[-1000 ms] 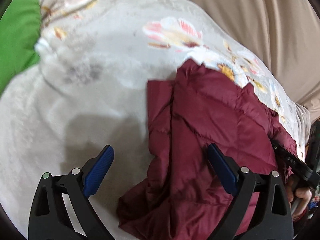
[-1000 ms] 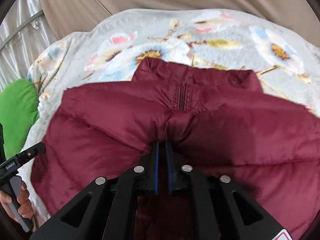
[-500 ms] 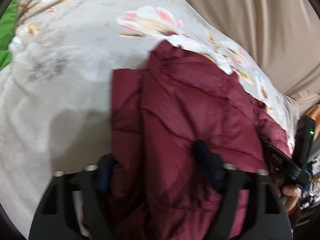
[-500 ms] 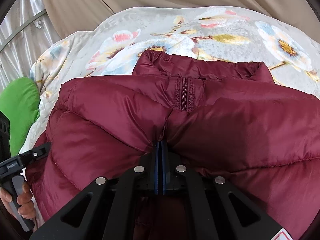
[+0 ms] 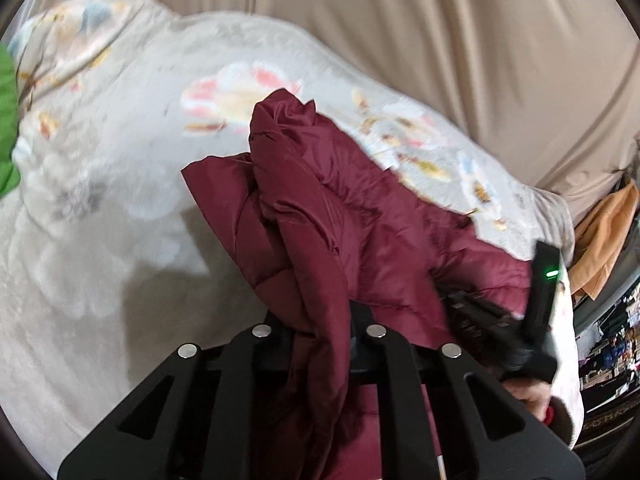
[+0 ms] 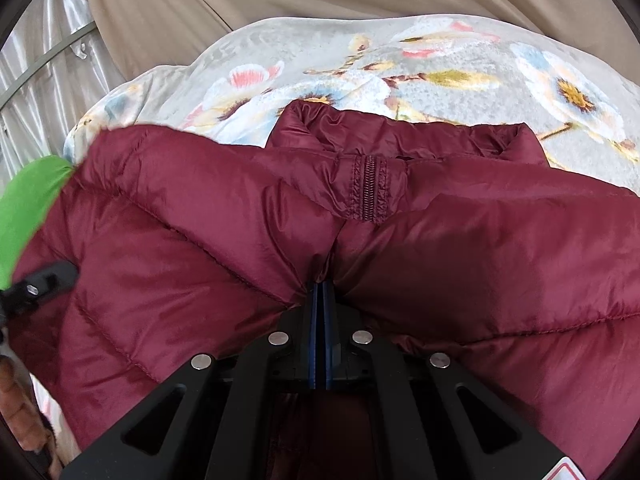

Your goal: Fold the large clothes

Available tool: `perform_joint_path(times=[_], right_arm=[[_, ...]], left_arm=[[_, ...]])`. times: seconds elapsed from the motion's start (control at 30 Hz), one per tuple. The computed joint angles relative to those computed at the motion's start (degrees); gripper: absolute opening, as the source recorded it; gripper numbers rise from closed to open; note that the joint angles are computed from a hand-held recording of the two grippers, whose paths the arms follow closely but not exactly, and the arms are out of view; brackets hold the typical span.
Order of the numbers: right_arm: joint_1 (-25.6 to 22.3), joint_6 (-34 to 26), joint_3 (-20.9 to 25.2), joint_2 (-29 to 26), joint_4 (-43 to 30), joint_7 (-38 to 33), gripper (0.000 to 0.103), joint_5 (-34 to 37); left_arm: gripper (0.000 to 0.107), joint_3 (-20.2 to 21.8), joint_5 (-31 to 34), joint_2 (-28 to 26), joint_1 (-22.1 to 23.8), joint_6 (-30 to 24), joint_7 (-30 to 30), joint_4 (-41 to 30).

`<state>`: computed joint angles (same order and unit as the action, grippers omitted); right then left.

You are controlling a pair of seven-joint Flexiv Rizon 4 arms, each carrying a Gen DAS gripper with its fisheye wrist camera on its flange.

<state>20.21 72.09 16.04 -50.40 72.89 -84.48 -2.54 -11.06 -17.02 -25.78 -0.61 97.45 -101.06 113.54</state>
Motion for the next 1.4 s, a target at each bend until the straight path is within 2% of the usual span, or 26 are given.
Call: perform_joint_path(times=[0.13, 0.27, 0.3, 0.4, 0.5, 0.6, 0.67, 0.7, 0.77, 0.83, 1.0, 1.1, 1.17, 1.27, 1.33, 1.4], right_arm=[[-0.36, -0.31, 0.64, -0.04, -0.17, -0.65, 0.001, 0.13], [-1.88, -1.88, 2.46, 1.00, 0.10, -1.55, 0.002, 1.96], [-2.36, -1.79, 2.88, 1.73, 0.75, -1.73, 0.007, 2.77], [-7.47, -0.16, 8.46, 5.55, 5.01, -6.60, 0.013, 7.71], [-10.29, 1.51, 9.54, 11.63, 12.70, -10.59, 0.013, 10.43], [-15.05, -1.75, 14.48, 14.53, 16.79, -17.11, 0.013, 15.12], [-17.91, -5.92, 18.17, 14.23, 16.99, -21.80, 0.008, 19.12], [-17.69, -7.04, 18.25, 13.88, 17.01, -22.89, 0.007, 19.96], [-13.98, -5.47, 14.96, 13.47, 17.83, -22.51, 0.006, 19.00], [-13.31, -6.05, 14.69, 12.37, 16.32, -24.00, 0.006, 21.25], [-15.71, -10.97, 16.97, 9.58, 11.29, -28.93, 0.006, 29.15], [-16.63, -13.37, 15.85, 10.98, 11.21, -28.92, 0.006, 32.96], [-17.83, -10.94, 14.57, 14.80, 14.53, -29.76, 0.006, 36.25], [-21.64, -2.66, 13.53, 21.25, 20.92, -33.58, 0.006, 44.20], [-20.72, 5.32, 8.99, 24.85, 25.62, -30.46, 0.006, 45.53], [-21.78, 6.98, 7.17, 25.45, 27.11, -27.85, 0.007, 45.32]], left_arm=[[0.012, 2.08, 1.17, 0.62, -3.26, 1.47, 0.27, -1.98], [0.012, 1.47, 1.74, 0.35, -4.19, 1.95, 0.84, -4.14], [0.011, 0.72, 1.84, 0.38, -3.73, 2.23, 0.97, -4.28], [0.011, -2.67, 2.38, 1.14, -0.91, 3.16, 1.36, -3.36], [0.011, -5.65, 2.82, 1.75, 1.77, 3.46, 1.39, -2.39], [0.010, -4.77, 3.26, 1.87, 0.65, 3.75, 1.26, -2.65], [0.010, -4.22, 3.60, 1.76, -0.44, 4.11, 1.30, -3.16], [0.010, -4.40, 3.79, 1.62, -0.70, 4.26, 1.32, -3.46], [0.010, -6.59, 4.77, 1.39, 0.09, 4.28, 2.01, -4.19], [0.010, -6.51, 5.33, 0.98, -1.24, 3.44, 2.92, -5.56], [0.010, -7.61, 5.21, -2.00, -4.47, -0.55, 6.61, -11.15], [0.010, -8.35, 4.21, -4.93, -6.34, -3.45, 9.39, -15.37], [0.010, -6.09, 3.41, -6.47, -9.27, -5.66, 10.17, -18.22], [0.010, -3.37, 2.58, -8.35, -12.65, -8.34, 11.04, -21.62], [0.010, -2.09, 2.30, -9.40, -14.23, -9.44, 11.46, -23.27], [0.010, 0.25, 2.47, -10.64, -16.60, -10.72, 11.09, -25.39]])
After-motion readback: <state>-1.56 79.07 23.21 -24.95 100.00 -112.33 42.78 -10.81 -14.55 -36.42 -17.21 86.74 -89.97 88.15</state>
